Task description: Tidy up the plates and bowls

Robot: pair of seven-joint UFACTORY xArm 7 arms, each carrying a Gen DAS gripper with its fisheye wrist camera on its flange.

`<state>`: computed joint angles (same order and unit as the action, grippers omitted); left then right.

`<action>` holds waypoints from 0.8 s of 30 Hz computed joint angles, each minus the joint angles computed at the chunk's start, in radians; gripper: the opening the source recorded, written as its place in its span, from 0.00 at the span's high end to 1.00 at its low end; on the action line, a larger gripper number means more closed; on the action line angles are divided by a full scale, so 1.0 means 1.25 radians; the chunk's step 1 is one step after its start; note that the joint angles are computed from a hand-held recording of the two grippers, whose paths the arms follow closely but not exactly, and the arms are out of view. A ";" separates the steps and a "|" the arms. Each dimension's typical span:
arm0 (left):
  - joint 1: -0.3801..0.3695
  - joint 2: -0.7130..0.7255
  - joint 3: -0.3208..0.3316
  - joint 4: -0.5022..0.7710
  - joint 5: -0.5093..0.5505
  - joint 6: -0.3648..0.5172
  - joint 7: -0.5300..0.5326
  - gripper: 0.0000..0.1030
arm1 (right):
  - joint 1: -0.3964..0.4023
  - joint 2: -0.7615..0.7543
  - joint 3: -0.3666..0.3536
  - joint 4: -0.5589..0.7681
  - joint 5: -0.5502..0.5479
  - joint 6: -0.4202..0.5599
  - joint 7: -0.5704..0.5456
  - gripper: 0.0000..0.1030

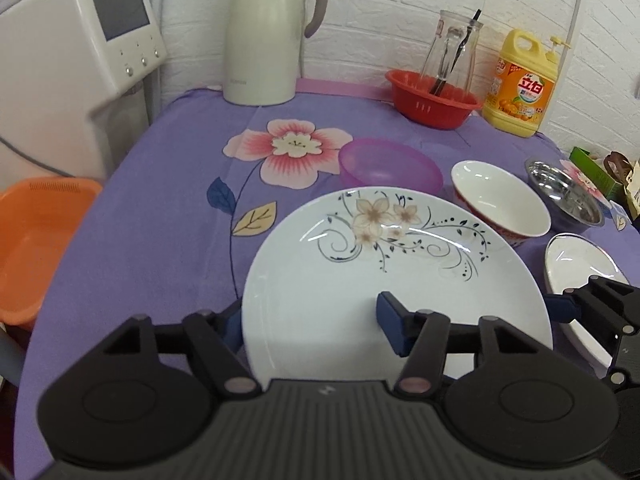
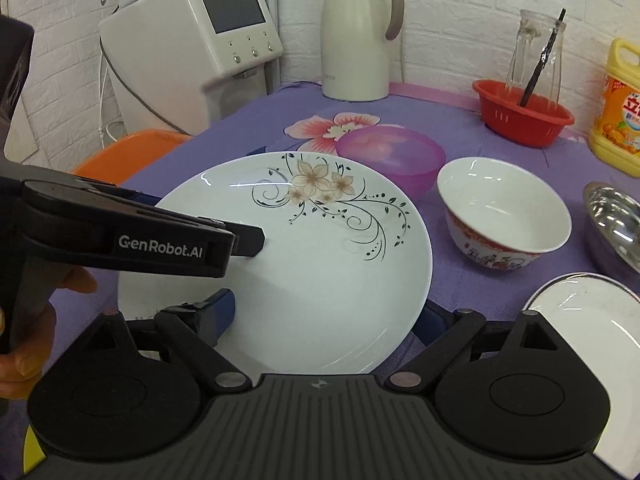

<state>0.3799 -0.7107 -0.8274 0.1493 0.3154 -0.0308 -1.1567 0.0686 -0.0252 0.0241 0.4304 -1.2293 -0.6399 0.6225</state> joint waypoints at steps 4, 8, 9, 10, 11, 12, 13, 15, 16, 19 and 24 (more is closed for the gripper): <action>-0.115 -0.064 0.056 -0.010 -0.005 0.072 -0.005 0.43 | -0.017 -0.067 -0.024 -0.040 -0.040 -0.024 0.031 0.00; -0.259 -0.147 0.084 -0.032 -0.004 0.182 -0.055 0.43 | -0.040 -0.129 -0.054 -0.098 -0.097 -0.048 0.053 0.00; -0.297 -0.167 0.086 -0.039 -0.004 0.211 -0.071 0.43 | -0.049 -0.147 -0.061 -0.118 -0.114 -0.054 0.058 0.00; -0.335 -0.184 0.087 -0.045 -0.006 0.241 -0.089 0.43 | -0.057 -0.162 -0.067 -0.137 -0.125 -0.060 0.057 0.00; -0.370 -0.199 0.088 -0.050 -0.008 0.268 -0.107 0.43 | -0.066 -0.178 -0.073 -0.157 -0.140 -0.065 0.058 0.00; -0.412 -0.217 0.084 -0.058 -0.013 0.299 -0.131 0.43 | -0.076 -0.195 -0.080 -0.176 -0.157 -0.070 0.062 0.00; -0.451 -0.230 0.077 -0.063 -0.018 0.332 -0.155 0.43 | -0.088 -0.212 -0.086 -0.196 -0.175 -0.075 0.066 0.00; -0.525 -0.249 0.059 -0.071 -0.029 0.396 -0.209 0.43 | -0.115 -0.248 -0.097 -0.242 -0.210 -0.085 0.065 0.00; -0.559 -0.252 0.051 -0.072 -0.035 0.427 -0.236 0.43 | -0.128 -0.263 -0.099 -0.260 -0.225 -0.087 0.065 0.00; -0.655 -0.261 0.029 -0.080 -0.053 0.504 -0.316 0.43 | -0.172 -0.307 -0.104 -0.319 -0.266 -0.096 0.053 0.00; -0.748 -0.252 0.011 -0.092 -0.046 0.554 -0.414 0.43 | -0.233 -0.327 -0.107 -0.392 -0.265 -0.119 -0.032 0.00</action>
